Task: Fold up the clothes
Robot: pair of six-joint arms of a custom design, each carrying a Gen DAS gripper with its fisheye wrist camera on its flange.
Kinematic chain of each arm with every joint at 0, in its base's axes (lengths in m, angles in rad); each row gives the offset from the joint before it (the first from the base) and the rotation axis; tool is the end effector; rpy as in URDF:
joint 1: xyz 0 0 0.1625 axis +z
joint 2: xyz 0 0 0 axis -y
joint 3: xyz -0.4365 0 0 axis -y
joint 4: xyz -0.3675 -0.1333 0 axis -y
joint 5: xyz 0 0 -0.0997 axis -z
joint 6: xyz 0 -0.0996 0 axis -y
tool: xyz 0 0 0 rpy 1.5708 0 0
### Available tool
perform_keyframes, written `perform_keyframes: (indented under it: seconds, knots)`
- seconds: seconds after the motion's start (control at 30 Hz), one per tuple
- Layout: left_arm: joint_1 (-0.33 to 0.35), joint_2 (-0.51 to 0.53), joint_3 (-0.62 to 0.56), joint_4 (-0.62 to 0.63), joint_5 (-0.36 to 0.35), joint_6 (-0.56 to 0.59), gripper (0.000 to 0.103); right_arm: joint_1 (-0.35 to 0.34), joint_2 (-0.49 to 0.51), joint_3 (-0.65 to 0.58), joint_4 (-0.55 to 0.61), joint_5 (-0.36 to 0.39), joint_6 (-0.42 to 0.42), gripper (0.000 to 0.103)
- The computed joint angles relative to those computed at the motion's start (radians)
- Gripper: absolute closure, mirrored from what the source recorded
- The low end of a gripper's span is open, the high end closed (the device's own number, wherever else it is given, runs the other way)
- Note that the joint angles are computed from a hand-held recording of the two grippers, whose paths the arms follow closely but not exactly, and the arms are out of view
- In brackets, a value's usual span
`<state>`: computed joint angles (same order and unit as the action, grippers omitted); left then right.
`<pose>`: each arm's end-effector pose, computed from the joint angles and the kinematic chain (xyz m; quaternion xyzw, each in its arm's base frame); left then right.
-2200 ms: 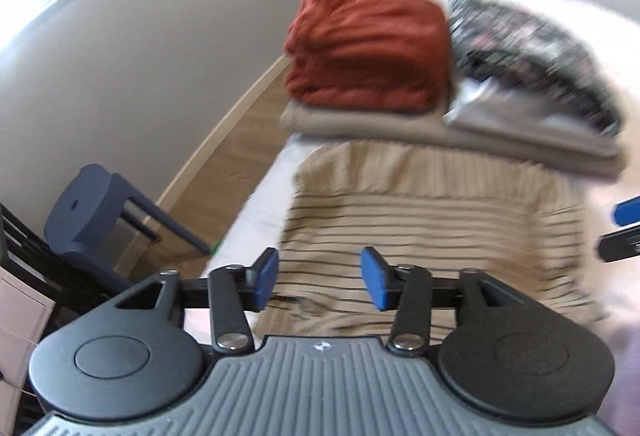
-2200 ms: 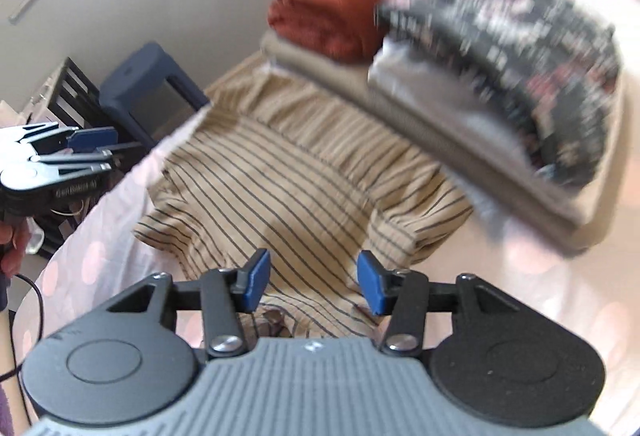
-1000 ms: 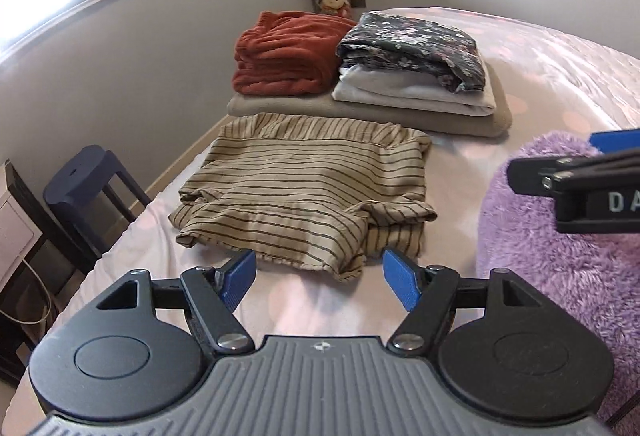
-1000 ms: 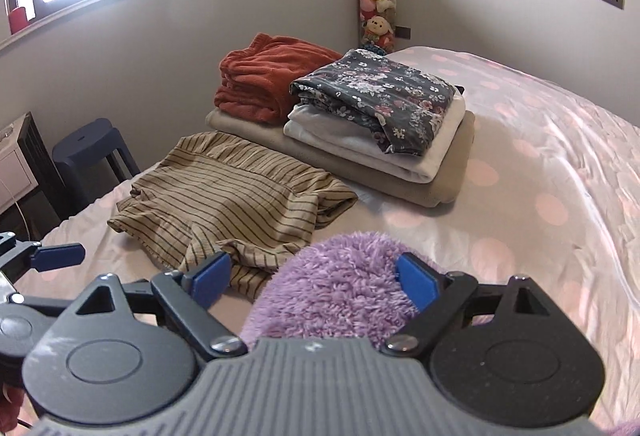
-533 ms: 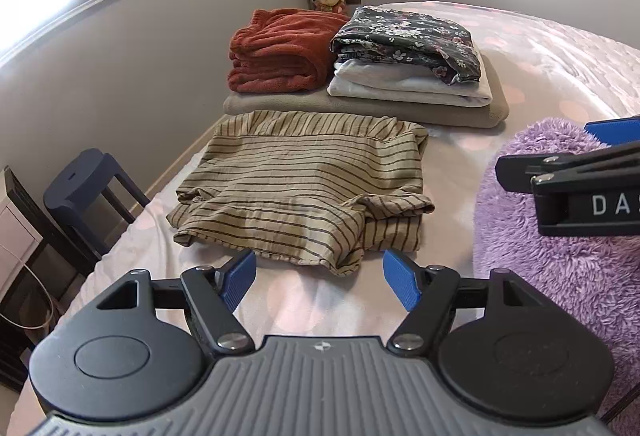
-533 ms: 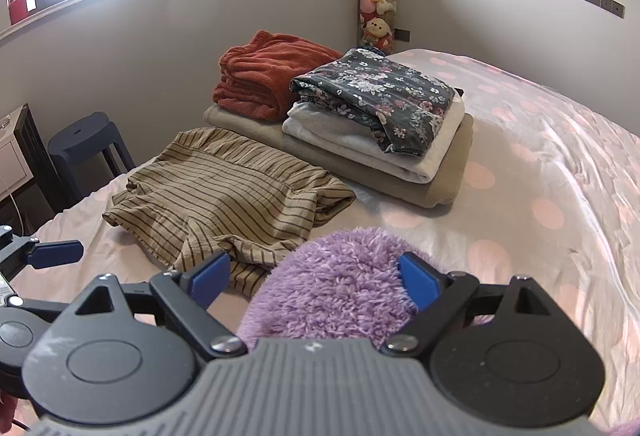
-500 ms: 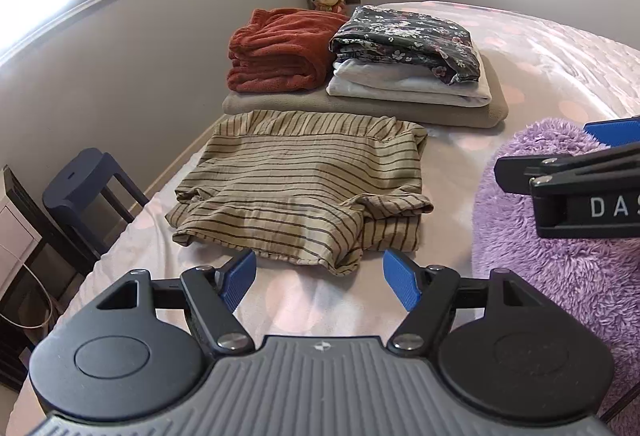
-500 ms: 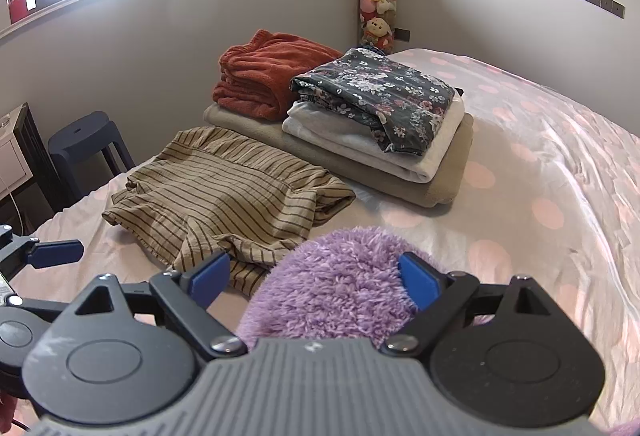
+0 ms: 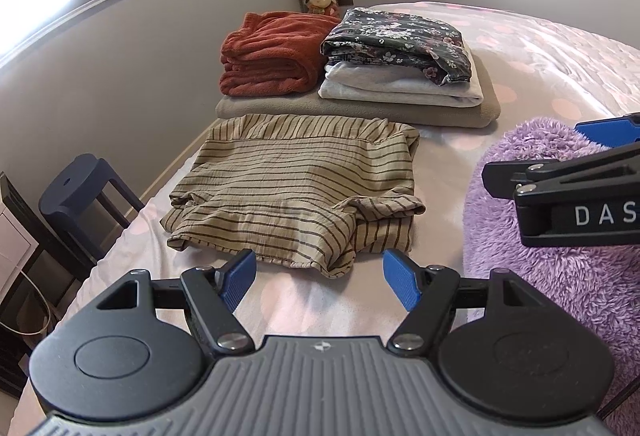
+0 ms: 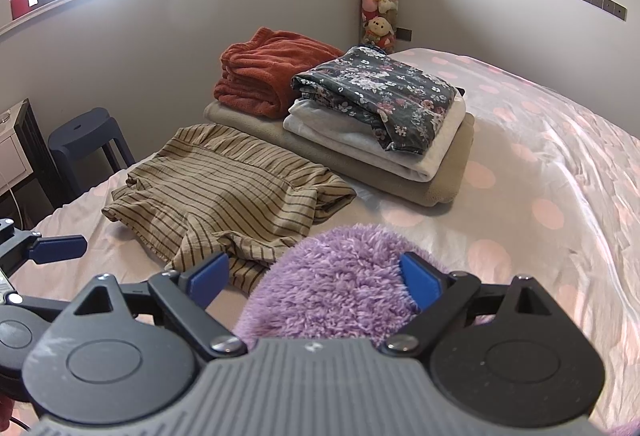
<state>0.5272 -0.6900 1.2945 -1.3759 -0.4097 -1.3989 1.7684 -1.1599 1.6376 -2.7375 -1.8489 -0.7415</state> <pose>-0.4747 -0.5363 0.1323 0.0740 0.7958 -0.3633 0.4787 0.2293 -0.6053 0.3832 0.3800 -0.8525 0.2871 0.2155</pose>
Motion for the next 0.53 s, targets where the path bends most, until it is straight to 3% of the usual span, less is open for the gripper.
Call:
perform_keyframes:
  seconds: [0.53]
  knots:
    - [-0.003,-0.005,0.012,-0.009,0.013,-0.002,0.034,-0.003,-0.003,0.006,-0.004,0.006,-0.008,0.008]
